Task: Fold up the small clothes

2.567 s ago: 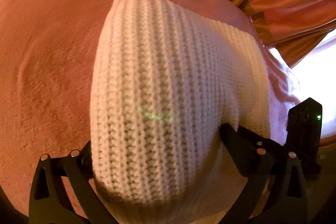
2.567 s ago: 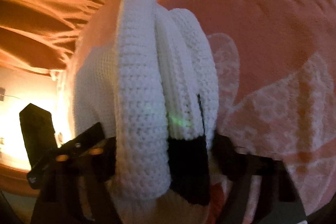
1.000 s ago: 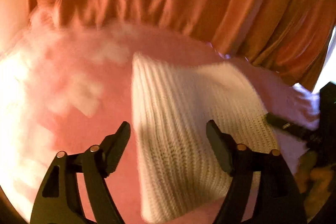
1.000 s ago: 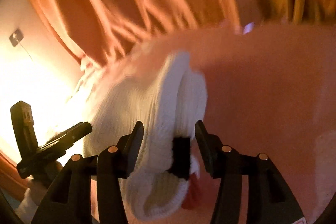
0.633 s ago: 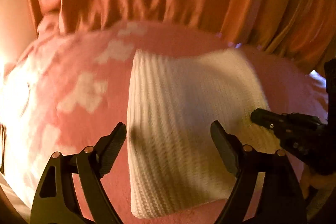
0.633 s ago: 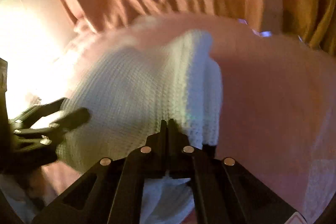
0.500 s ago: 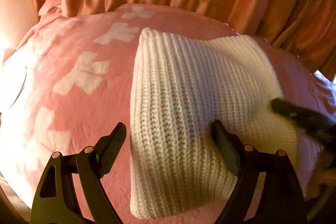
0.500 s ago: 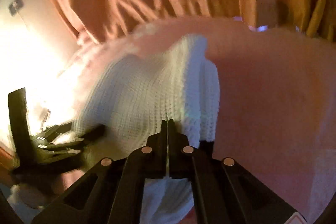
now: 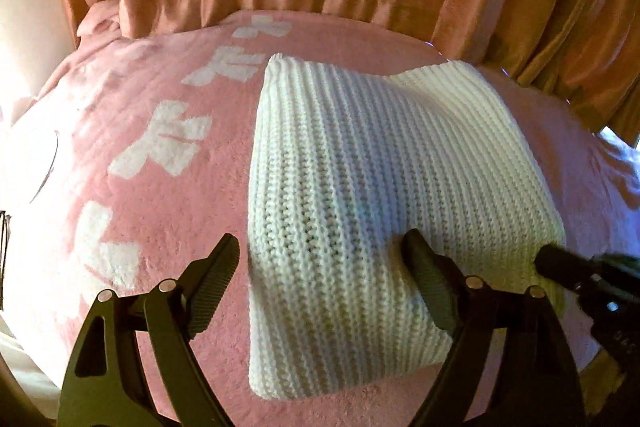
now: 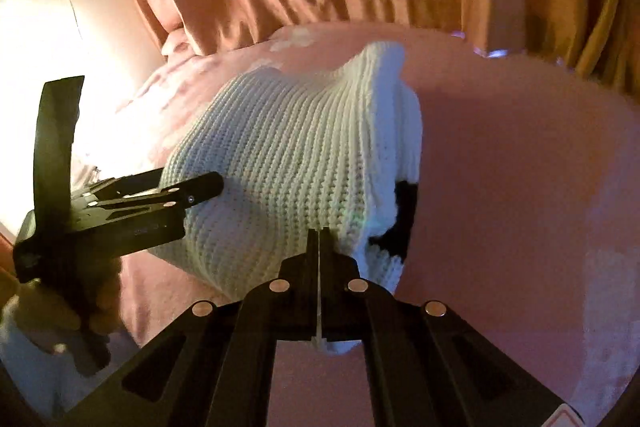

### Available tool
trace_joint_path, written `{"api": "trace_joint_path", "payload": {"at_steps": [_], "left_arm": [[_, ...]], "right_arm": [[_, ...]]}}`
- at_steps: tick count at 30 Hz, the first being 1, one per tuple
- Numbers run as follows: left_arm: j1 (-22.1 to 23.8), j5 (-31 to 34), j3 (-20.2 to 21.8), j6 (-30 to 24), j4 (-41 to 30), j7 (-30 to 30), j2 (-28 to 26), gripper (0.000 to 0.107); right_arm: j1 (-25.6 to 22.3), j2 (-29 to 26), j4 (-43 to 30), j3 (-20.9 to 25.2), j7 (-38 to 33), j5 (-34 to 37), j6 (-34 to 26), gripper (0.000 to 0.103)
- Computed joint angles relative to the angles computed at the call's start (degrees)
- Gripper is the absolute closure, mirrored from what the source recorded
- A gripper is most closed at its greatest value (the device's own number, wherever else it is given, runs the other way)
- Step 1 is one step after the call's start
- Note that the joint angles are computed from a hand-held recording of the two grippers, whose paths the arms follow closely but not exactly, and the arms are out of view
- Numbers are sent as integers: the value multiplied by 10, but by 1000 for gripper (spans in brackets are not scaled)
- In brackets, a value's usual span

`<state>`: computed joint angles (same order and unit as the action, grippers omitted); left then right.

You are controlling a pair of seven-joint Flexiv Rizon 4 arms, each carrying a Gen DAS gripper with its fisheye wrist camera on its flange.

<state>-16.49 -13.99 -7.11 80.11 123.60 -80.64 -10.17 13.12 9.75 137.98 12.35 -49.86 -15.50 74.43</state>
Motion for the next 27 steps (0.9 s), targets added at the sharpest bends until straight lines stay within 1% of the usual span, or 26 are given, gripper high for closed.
{"api": "trace_joint_path", "payload": {"at_steps": [2,3,4,5,7,8,10,11,12,13,14,15,17,18,21,23,25,26,27], "left_arm": [[-2,5,3,-5,-2,-7,1,25],[-3,6,4,-8,-2,-11,2,25],[-5,10,6,-13,-3,-18,4,25],[-6,15,8,-15,-3,-23,6,25],[-8,20,9,-12,3,-26,15,23],[-12,37,15,-10,5,-35,21,21],[-18,71,25,-2,8,-54,29,19],[-21,89,29,2,9,-64,33,17],[-27,121,38,4,7,-86,38,17],[-28,140,41,6,7,-99,43,16],[-29,157,42,8,8,-110,47,16],[-32,181,46,8,7,-127,53,15],[-34,225,48,3,7,-160,65,12],[-32,232,45,6,11,-165,70,12],[-27,243,36,13,26,-174,80,12],[-25,239,31,17,38,-175,85,12],[-24,250,29,25,49,-192,90,12],[-23,262,28,28,52,-205,92,12],[-21,289,29,26,51,-230,94,12]], "right_arm": [[1,-20,-4,-3,-2,-6,-28,103],[7,-26,-6,-6,-12,15,-33,103],[12,-24,-3,-7,-14,41,-26,103],[12,-18,-3,-5,-5,45,-23,103],[0,8,10,9,39,22,-5,101],[-9,17,16,15,62,2,4,100],[-27,42,26,28,106,-36,3,98],[-48,57,31,41,141,-74,-4,92],[-58,65,34,47,162,-99,-11,82],[-72,69,34,53,186,-130,-19,77],[-82,77,38,58,208,-158,-26,67],[-97,84,42,66,239,-194,-34,62],[-98,95,50,67,271,-218,-50,55],[-91,102,55,65,276,-218,-58,53],[-77,115,67,64,301,-214,-79,52],[-69,123,75,67,319,-213,-91,51],[-63,128,80,73,337,-217,-105,50],[-59,130,82,74,342,-218,-112,49],[-53,134,86,74,344,-217,-116,48]]}}
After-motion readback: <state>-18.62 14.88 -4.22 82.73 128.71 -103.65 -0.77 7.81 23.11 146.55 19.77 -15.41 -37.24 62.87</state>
